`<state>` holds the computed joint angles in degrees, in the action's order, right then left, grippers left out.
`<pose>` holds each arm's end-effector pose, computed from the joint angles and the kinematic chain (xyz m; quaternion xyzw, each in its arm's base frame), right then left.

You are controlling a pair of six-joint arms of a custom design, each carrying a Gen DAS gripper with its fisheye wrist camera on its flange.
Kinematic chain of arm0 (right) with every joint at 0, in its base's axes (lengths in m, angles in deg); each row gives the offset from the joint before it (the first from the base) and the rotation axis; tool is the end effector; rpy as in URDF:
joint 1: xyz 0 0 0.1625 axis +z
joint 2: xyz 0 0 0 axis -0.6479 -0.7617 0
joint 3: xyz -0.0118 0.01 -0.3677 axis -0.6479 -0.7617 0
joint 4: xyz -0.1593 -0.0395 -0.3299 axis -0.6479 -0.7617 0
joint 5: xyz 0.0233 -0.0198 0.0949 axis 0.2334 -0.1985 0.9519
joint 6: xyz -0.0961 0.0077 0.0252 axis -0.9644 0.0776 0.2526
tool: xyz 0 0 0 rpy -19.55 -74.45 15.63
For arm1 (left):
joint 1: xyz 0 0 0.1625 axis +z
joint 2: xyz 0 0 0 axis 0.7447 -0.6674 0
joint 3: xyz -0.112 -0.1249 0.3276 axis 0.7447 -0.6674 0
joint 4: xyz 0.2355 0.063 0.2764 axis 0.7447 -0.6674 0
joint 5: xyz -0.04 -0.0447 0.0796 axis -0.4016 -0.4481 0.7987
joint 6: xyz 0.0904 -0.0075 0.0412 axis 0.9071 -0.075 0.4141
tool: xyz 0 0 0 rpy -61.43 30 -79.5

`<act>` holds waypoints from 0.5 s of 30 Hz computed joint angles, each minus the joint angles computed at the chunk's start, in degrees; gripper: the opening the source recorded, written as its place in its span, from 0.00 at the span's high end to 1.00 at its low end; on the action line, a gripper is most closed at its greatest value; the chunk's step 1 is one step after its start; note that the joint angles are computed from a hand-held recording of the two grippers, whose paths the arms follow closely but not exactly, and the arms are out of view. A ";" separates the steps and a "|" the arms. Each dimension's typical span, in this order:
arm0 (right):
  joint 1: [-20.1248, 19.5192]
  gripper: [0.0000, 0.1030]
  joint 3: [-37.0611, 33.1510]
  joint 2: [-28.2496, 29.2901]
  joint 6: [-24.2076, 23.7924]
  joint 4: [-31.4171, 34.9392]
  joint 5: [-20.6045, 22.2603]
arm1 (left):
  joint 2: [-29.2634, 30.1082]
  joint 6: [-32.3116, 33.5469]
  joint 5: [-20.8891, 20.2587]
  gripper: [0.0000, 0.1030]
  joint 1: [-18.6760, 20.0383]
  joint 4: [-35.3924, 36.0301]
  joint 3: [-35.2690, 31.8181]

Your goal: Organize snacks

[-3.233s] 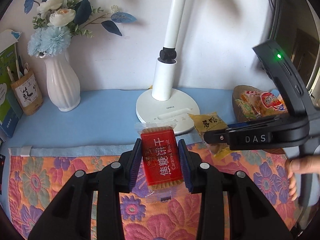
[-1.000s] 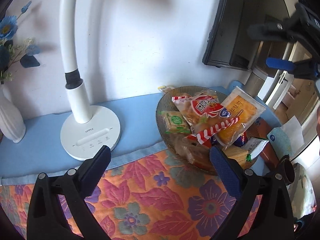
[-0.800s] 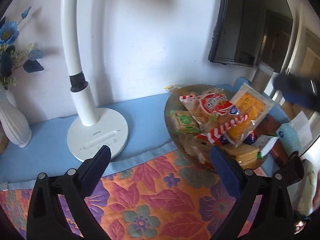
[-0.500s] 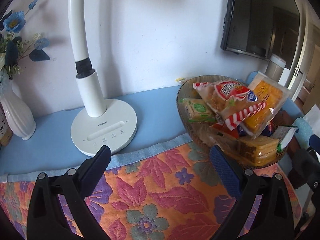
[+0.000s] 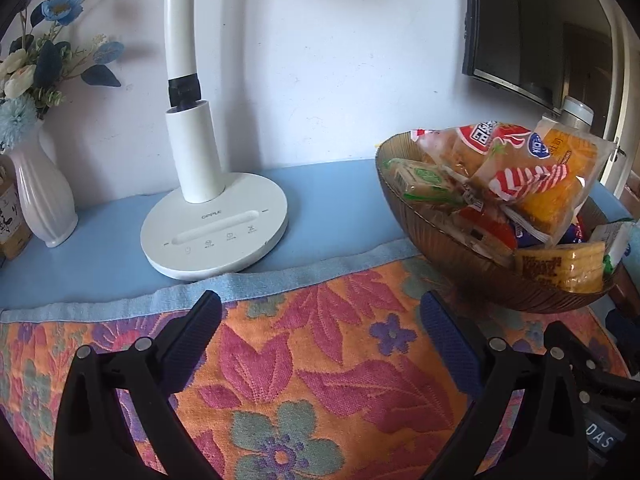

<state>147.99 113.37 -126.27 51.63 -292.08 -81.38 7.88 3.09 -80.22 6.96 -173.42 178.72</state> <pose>0.2297 -0.5238 0.1306 0.1170 -0.8323 0.3916 0.3745 -0.1095 -0.5294 0.1840 0.1635 0.8384 -0.3950 0.3381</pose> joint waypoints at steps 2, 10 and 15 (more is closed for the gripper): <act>0.06 0.03 0.30 0.02 -0.80 -1.22 0.43 | 0.31 0.82 0.84 0.05 -0.28 -2.95 0.47; 0.19 0.03 0.51 -0.32 -0.38 0.01 1.11 | 2.02 4.31 5.00 0.05 -2.01 -7.59 0.83; -0.17 0.03 0.71 -0.96 0.59 1.27 1.77 | 2.20 5.51 5.62 0.05 -2.43 -8.47 1.16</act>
<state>147.82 114.09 -127.23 52.22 -290.81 -79.61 10.08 8.60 -74.60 4.53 -181.90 179.88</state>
